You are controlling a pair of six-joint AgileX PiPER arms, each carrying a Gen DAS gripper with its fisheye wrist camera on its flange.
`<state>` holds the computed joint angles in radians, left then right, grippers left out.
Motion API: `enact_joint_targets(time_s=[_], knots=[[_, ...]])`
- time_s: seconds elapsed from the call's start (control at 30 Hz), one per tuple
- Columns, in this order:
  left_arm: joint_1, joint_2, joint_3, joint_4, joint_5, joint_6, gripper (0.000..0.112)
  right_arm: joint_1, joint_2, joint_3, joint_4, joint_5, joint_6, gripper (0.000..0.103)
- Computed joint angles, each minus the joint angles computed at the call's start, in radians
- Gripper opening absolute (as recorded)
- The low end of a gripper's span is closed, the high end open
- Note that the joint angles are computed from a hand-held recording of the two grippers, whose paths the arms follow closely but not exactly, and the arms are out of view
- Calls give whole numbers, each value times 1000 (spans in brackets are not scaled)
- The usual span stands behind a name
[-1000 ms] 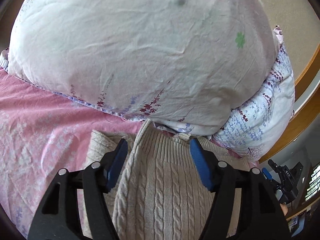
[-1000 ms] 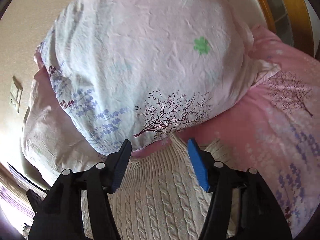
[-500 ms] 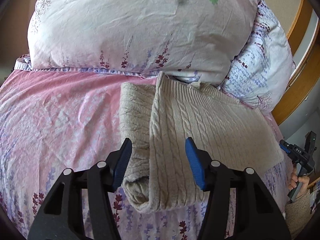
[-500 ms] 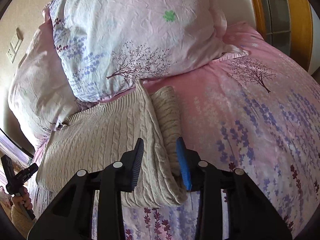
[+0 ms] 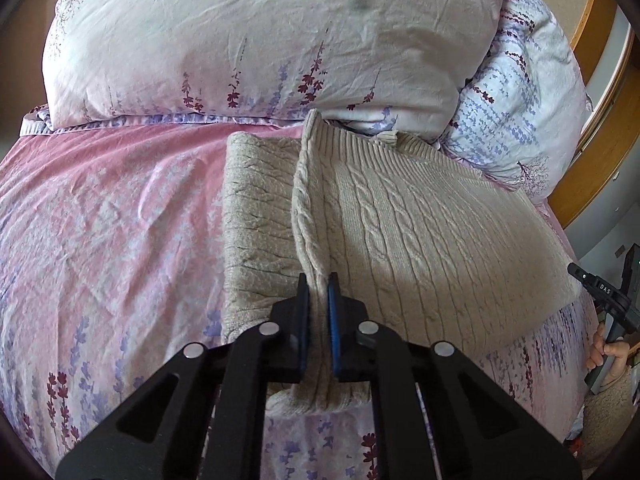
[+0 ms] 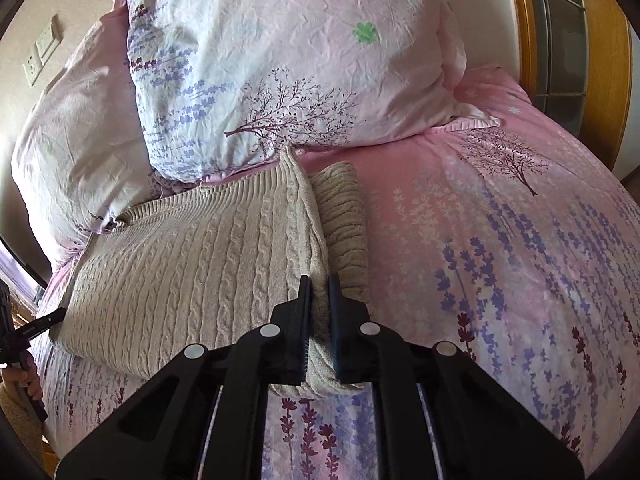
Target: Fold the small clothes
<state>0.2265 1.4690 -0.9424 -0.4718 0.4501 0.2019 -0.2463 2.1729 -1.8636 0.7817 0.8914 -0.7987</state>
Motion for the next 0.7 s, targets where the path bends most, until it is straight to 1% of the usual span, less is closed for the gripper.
enact_joint_targets(time_s=[0.1, 0.17, 0.27, 0.33, 0.4, 0.5, 0.6, 0.67, 0.7], knots=[[23, -16, -2, -32, 21, 46, 7, -20, -37, 52, 41, -13, -21, 8], [50, -22, 1, -88, 41, 111, 7, -32, -48, 75, 37, -7, -13, 8], [68, -2, 1, -120, 52, 157, 7, -24, -29, 80, -33, -28, 39, 8], [57, 6, 9, -117, 27, 164, 7, -15, -10, 72, -69, -31, 81, 8], [51, 2, 10, -101, 21, 149, 7, 1, -24, 88, -98, -60, 100, 8], [60, -16, 24, -148, 23, 196, 9, 21, -60, 141, -135, -106, 100, 8], [58, -23, 27, -138, 18, 180, 11, 30, -78, 175, -150, -143, 107, 8], [48, -29, 24, -96, 9, 133, 12, 40, -81, 175, -177, -161, 129, 8], [42, -39, 27, -69, -2, 99, 13, 45, -95, 189, -188, -184, 135, 11]])
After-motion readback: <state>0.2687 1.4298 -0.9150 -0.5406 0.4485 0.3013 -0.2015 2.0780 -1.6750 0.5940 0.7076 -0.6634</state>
